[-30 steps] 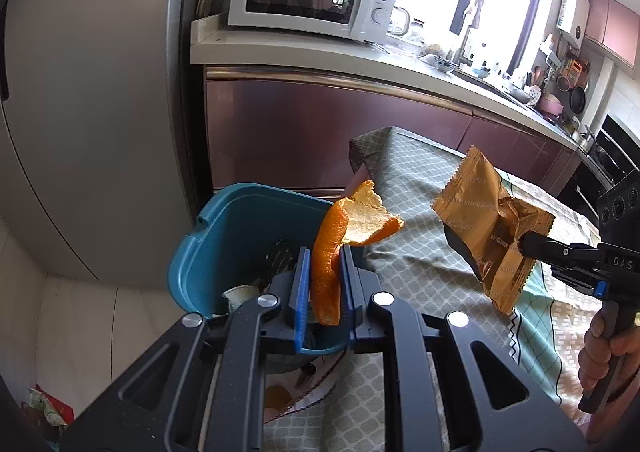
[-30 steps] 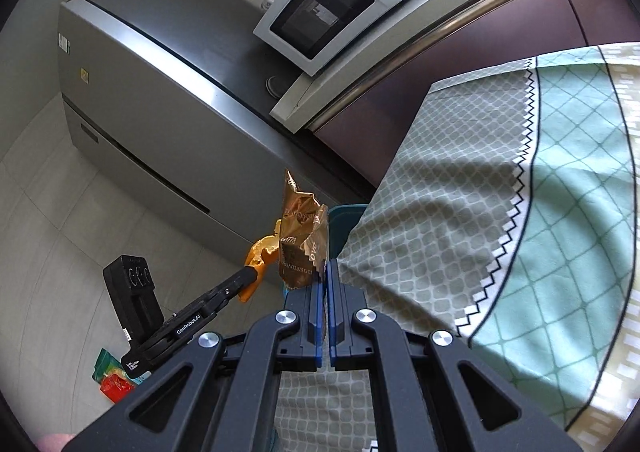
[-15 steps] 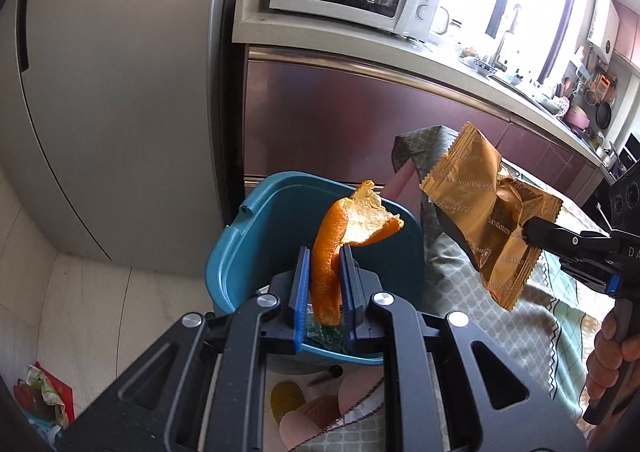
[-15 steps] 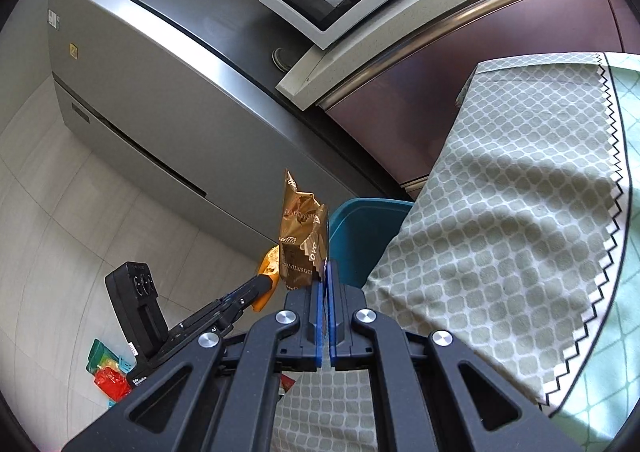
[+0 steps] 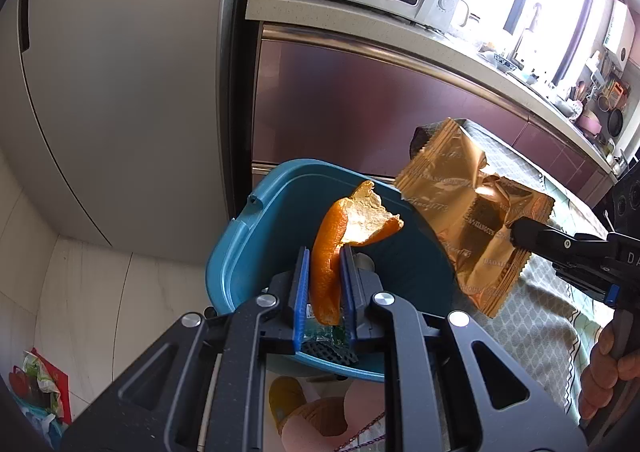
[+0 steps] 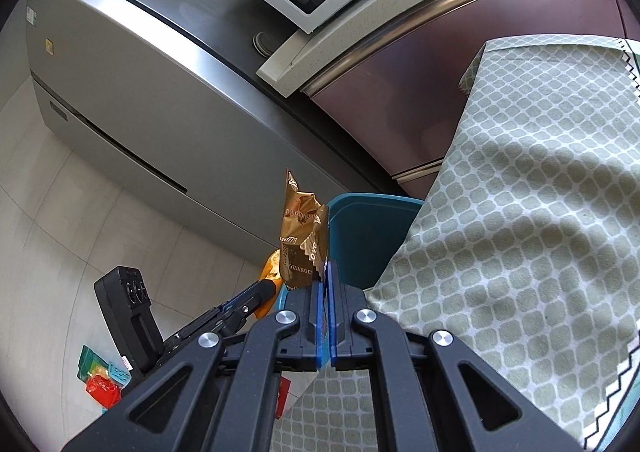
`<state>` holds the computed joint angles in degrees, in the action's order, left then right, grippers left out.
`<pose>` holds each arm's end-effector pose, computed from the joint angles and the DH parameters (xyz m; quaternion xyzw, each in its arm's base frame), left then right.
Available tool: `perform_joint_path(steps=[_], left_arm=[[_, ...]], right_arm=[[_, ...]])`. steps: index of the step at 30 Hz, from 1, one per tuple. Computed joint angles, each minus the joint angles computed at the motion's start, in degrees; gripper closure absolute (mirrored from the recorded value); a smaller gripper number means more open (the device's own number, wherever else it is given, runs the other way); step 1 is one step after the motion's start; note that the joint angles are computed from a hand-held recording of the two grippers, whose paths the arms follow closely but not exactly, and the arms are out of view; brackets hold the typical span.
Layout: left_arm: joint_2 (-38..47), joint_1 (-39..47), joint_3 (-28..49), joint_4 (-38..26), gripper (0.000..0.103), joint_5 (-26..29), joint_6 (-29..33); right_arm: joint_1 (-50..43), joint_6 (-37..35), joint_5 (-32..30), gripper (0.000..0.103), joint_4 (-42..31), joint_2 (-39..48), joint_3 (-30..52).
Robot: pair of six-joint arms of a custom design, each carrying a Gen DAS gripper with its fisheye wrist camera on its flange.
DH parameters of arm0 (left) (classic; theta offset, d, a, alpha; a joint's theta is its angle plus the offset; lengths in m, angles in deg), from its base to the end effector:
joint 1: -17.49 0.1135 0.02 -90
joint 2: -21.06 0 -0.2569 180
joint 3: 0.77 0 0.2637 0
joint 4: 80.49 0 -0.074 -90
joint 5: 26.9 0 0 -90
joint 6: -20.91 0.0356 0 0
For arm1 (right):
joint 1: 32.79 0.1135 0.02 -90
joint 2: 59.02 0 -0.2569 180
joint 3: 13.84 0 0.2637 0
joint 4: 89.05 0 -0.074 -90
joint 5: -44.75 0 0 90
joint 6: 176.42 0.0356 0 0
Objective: Collect trash
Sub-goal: 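Open both grippers to drop the peel and wrapper into the teal bin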
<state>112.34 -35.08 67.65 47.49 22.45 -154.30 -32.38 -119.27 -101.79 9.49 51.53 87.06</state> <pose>0.1978 -0.2202 0.1704 -0.3051 0.8793 0.0089 0.3657 0.3681 0.0323 0.2162 -0.2476 0.8452 0.4571 0.1241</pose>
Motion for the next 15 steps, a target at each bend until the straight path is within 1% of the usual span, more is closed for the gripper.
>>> perform_joint_path(steps=[10,11,13,14,15], left_arm=[[2.9,4.5,-1.1,7.1,0.086,4.3,4.7],[3.4,4.8,-1.1,8.1,0.085,4.8,5.3],[4.1,5.3,-1.2,9.2,0.085,5.4,6.0],[4.1,5.2,-1.5,9.9,0.085,5.3,6.3],[4.1,5.2,-1.7,10.9,0.084,5.4,6.9]], right_arm=[[4.0,4.9,3.6,0.097,6.7,-0.3,-3.0],[4.4,5.2,4.0,0.095,7.2,-0.3,-3.3],[4.8,5.5,4.7,0.087,8.2,-0.5,-4.0],[4.8,5.4,5.0,0.086,8.5,-0.6,-4.3],[4.7,5.4,5.2,0.083,8.9,-0.8,-4.7]])
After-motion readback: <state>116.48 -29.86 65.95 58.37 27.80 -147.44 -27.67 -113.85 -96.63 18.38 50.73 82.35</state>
